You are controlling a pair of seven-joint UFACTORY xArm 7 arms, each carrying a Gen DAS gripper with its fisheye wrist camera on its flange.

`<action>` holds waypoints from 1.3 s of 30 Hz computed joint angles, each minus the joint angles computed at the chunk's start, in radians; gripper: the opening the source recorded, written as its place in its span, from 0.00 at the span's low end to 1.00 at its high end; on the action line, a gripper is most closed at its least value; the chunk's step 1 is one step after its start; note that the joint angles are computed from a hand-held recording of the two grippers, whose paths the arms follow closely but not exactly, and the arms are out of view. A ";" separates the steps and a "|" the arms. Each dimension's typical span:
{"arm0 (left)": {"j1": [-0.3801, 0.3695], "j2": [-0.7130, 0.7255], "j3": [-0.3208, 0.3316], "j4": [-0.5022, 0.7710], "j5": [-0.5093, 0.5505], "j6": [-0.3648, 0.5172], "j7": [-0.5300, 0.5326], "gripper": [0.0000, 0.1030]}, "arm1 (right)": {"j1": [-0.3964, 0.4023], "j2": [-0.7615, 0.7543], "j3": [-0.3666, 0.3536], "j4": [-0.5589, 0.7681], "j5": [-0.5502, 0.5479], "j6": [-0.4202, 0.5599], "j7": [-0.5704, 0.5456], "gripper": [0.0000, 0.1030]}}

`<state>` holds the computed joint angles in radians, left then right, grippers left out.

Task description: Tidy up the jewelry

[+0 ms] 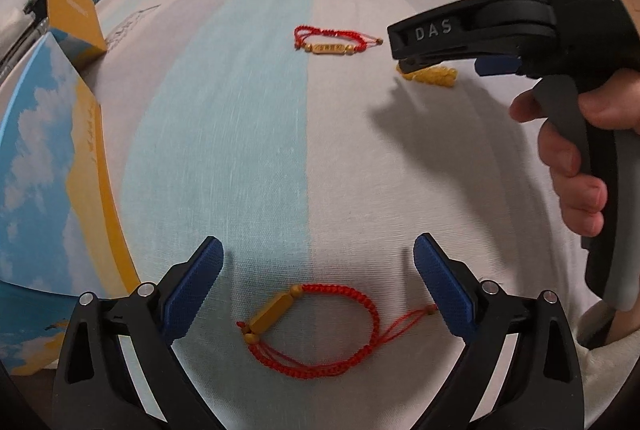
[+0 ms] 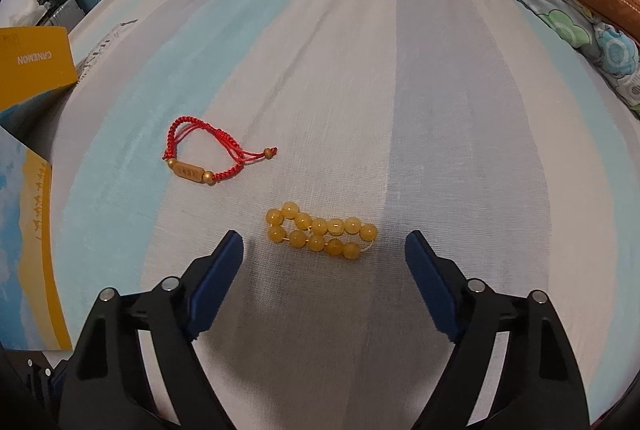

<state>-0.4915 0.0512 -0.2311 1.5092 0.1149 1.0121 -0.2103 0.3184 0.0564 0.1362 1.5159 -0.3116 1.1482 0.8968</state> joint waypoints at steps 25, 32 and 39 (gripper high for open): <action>-0.002 -0.003 -0.005 -0.025 -0.079 0.027 0.114 0.05 | 0.003 0.025 -0.010 0.009 0.027 0.016 -0.019 0.17; 0.006 -0.006 -0.002 -0.020 -0.107 0.025 0.152 0.01 | -0.001 0.003 -0.007 -0.013 0.018 -0.012 0.013 0.09; 0.018 -0.003 0.003 -0.011 -0.125 0.012 0.178 0.01 | -0.005 -0.010 -0.001 -0.022 0.016 -0.018 0.014 0.09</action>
<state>-0.4739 0.0483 -0.2278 1.4980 -0.0101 1.0244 -0.0323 0.3136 0.0469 0.1352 1.4938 -0.2958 1.1298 0.9111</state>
